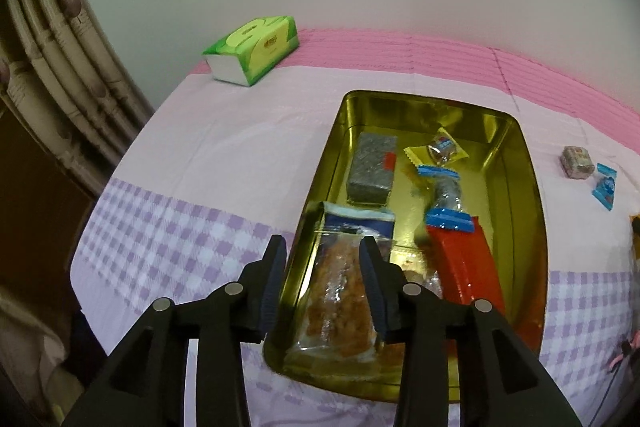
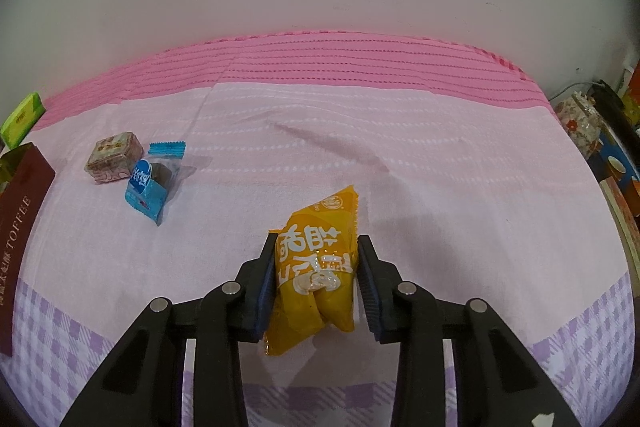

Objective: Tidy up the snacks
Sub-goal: 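Lower the yellow chip bag into the tin and open the right gripper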

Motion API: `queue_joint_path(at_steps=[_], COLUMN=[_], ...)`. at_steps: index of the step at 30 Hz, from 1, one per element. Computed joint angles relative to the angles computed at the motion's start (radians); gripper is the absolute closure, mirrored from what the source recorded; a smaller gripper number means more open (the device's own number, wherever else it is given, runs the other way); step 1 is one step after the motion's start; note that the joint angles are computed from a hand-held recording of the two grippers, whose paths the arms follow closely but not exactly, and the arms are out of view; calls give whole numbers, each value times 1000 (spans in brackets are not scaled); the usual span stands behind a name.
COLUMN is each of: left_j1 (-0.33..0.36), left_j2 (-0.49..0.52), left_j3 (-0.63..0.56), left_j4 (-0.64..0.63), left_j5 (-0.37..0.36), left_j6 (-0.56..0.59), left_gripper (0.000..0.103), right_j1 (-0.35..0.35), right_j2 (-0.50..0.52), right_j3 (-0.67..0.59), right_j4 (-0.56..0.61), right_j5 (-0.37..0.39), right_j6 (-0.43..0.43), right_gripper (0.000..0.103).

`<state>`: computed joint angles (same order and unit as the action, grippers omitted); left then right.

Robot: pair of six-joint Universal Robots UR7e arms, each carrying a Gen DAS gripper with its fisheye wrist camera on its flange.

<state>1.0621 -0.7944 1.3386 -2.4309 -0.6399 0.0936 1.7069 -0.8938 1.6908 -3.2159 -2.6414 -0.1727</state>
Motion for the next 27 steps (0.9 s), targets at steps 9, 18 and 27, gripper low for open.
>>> queue_joint_path(at_steps=[9, 18, 27], left_j1=[15, 17, 28], left_j2=[-4, -8, -5], left_j3=[-15, -19, -42], left_j4=[19, 6, 33], left_j5=[-16, -2, 22], left_j6=[-3, 10, -28], left_gripper=[45, 41, 40], right_j1=[47, 124, 184], right_j2=[22, 119, 271], right_j3=[-45, -184, -385], right_j4=[47, 173, 334], right_j5=[-3, 136, 271], right_j6=[9, 0, -21], right_gripper=[70, 70, 70])
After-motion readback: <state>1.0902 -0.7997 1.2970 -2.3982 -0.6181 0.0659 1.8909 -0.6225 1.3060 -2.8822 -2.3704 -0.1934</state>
